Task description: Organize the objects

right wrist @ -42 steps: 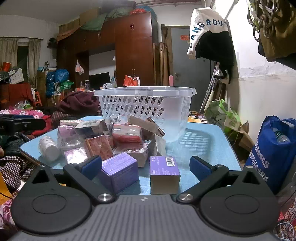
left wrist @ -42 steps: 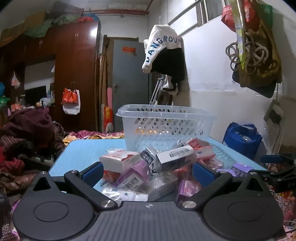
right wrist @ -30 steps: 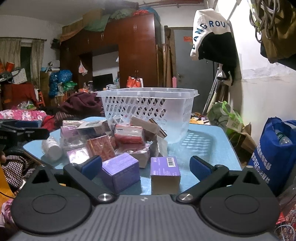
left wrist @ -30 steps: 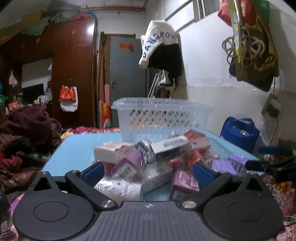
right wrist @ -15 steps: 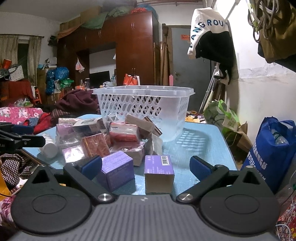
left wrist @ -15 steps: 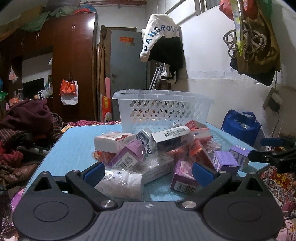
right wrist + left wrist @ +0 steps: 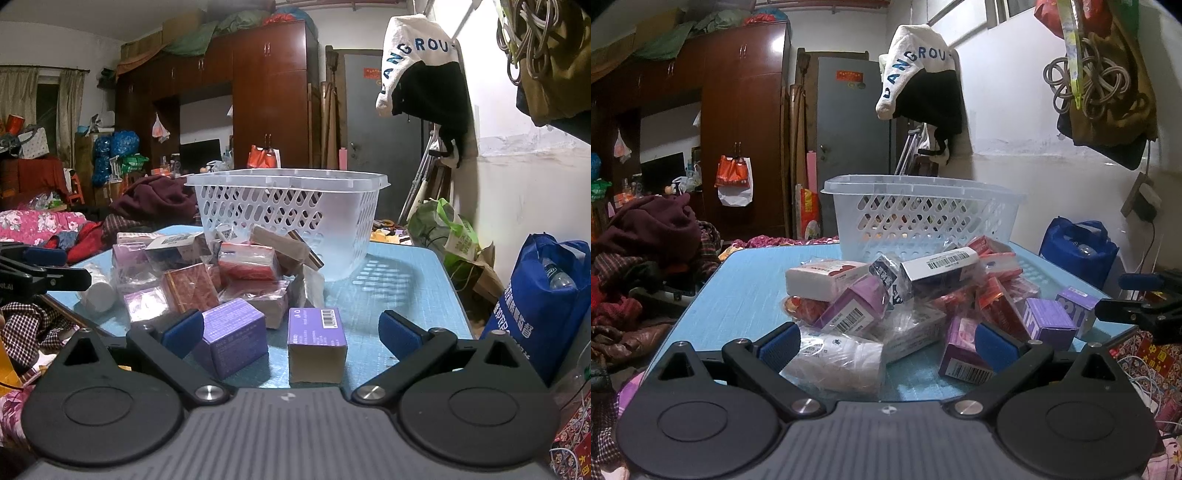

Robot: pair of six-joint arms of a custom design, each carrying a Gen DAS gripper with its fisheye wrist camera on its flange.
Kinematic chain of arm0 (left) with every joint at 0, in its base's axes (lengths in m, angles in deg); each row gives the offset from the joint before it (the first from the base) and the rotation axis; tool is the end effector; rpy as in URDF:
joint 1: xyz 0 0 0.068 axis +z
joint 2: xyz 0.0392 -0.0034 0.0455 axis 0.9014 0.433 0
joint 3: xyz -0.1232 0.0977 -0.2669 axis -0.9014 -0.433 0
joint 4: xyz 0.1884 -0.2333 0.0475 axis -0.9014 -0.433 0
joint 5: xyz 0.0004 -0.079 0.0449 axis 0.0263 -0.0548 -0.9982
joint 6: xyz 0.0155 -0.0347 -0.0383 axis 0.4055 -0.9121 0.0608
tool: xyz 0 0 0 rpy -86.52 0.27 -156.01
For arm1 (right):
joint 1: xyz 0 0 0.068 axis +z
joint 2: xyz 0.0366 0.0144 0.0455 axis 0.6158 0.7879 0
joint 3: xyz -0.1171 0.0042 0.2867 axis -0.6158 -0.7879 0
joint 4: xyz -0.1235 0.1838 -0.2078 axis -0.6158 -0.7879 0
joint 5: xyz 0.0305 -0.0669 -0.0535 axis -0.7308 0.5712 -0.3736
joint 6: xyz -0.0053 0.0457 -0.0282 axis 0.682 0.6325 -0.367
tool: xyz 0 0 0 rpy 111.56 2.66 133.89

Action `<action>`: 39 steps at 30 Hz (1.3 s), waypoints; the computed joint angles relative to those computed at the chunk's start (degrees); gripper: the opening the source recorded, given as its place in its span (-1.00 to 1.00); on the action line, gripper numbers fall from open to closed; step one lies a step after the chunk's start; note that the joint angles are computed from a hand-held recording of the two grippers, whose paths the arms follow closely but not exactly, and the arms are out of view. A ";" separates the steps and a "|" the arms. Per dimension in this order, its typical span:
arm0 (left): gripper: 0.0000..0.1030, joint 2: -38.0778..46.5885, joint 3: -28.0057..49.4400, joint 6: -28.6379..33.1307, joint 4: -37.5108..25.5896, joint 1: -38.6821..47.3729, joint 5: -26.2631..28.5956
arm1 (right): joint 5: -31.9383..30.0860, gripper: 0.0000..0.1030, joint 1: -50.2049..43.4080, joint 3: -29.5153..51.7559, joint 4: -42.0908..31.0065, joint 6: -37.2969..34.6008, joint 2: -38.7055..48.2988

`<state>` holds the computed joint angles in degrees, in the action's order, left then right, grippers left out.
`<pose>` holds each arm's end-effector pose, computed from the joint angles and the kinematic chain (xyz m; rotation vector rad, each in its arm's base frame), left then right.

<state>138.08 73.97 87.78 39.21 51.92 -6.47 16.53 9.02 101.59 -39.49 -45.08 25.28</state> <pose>0.2145 -0.0441 0.1247 0.1204 1.9403 -0.0863 0.2682 -0.1174 0.1093 -0.4124 1.8767 0.3086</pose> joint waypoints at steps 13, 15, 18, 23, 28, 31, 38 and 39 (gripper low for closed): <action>0.98 0.65 -0.16 0.11 1.00 0.30 0.32 | -0.86 1.00 -0.22 0.54 -1.24 -0.73 0.17; 0.98 0.70 -0.20 0.11 1.11 0.35 0.37 | -0.84 1.00 -0.20 0.53 -1.16 -0.69 0.22; 0.98 0.64 -0.08 0.14 0.95 0.52 0.50 | -0.91 1.00 -0.26 0.53 -1.24 -0.72 0.18; 0.98 0.30 -0.04 0.18 0.51 0.59 0.42 | -0.90 1.00 0.01 0.15 -0.06 0.50 0.55; 0.98 -1.17 -0.16 0.14 -0.40 1.30 0.54 | -1.56 1.00 -0.01 0.22 -0.11 2.12 1.10; 0.98 -1.60 -0.22 0.15 -0.54 1.50 0.62 | -1.62 1.00 0.15 0.11 -0.48 1.78 1.01; 0.98 -1.48 -0.04 0.26 -0.72 1.57 0.70 | -1.28 1.00 0.00 -0.04 -0.45 1.53 0.85; 0.98 -1.57 -0.02 0.34 -0.83 1.59 0.76 | -1.34 1.00 -0.11 0.03 -0.52 1.58 0.85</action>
